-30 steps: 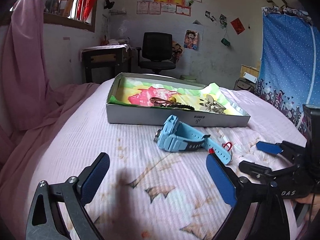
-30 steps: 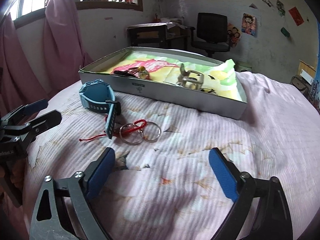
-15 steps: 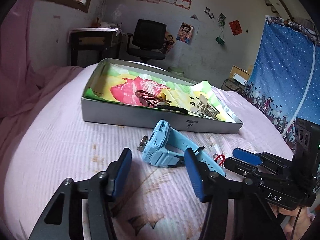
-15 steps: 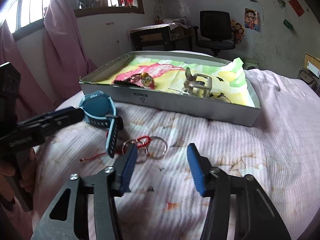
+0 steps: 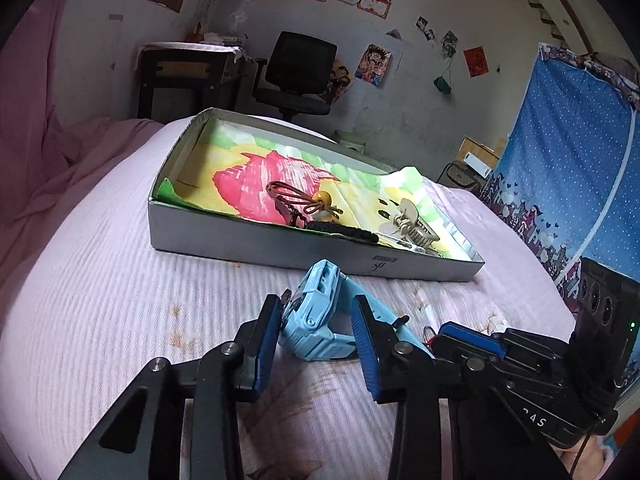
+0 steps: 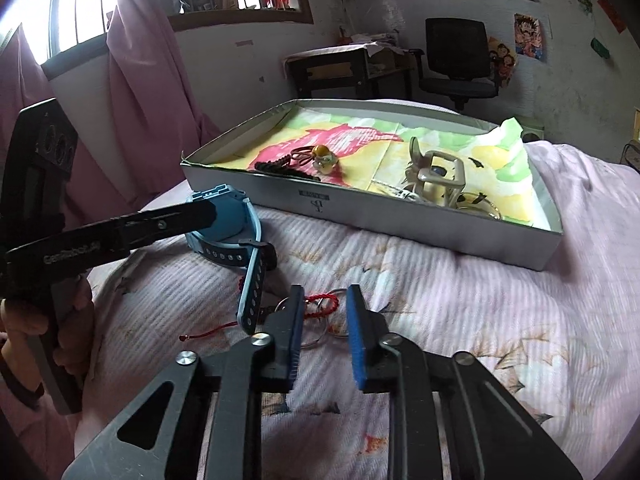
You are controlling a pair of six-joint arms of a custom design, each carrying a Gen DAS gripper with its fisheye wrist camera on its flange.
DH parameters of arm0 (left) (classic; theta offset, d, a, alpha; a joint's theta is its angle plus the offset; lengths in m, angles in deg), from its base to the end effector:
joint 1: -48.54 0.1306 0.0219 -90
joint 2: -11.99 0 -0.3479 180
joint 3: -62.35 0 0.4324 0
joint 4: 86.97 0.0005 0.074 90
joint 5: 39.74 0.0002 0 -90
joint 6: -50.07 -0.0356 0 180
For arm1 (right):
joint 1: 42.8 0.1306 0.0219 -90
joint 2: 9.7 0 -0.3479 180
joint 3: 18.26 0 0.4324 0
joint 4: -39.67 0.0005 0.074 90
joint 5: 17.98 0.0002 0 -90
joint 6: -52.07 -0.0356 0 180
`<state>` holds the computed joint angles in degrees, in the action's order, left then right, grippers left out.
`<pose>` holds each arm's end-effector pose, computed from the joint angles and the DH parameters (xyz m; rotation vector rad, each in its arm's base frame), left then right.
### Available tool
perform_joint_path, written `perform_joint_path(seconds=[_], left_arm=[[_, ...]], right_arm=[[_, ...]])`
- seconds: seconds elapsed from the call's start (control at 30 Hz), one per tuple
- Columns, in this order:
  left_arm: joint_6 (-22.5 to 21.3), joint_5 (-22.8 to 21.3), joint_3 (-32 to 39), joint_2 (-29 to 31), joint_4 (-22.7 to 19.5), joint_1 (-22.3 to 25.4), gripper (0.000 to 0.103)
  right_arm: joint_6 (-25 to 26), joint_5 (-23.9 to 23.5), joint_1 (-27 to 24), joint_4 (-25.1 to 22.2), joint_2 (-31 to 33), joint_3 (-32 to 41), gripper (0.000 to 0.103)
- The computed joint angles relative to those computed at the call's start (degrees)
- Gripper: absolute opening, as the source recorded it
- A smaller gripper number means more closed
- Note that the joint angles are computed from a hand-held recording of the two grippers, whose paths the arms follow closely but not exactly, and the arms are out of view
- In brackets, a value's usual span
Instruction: Organize jewelry
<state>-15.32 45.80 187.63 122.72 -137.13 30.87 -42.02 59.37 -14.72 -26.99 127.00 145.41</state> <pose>0.6224 -0.1959 0.5007 -0.1778 2.2024 -0.3291 0.6530 0.3566 0.4957 -0.5949 2.2241 0.5440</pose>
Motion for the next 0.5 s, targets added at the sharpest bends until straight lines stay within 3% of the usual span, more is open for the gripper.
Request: perform_joint_path(seconds=[0.2,0.5], left_arm=[[2.09,0.93,-3.26,-1.91,2.64,0.52,0.027],[2.38,-1.83,-7.49,-4.88,6.13,-0.06,0.019]], right_arm=[[-0.81,-0.59,-0.21,2.12,-1.30,-2.55,0.006],[-0.67,0.65,-0.11,6.05,-4.98,-8.62,0.005]])
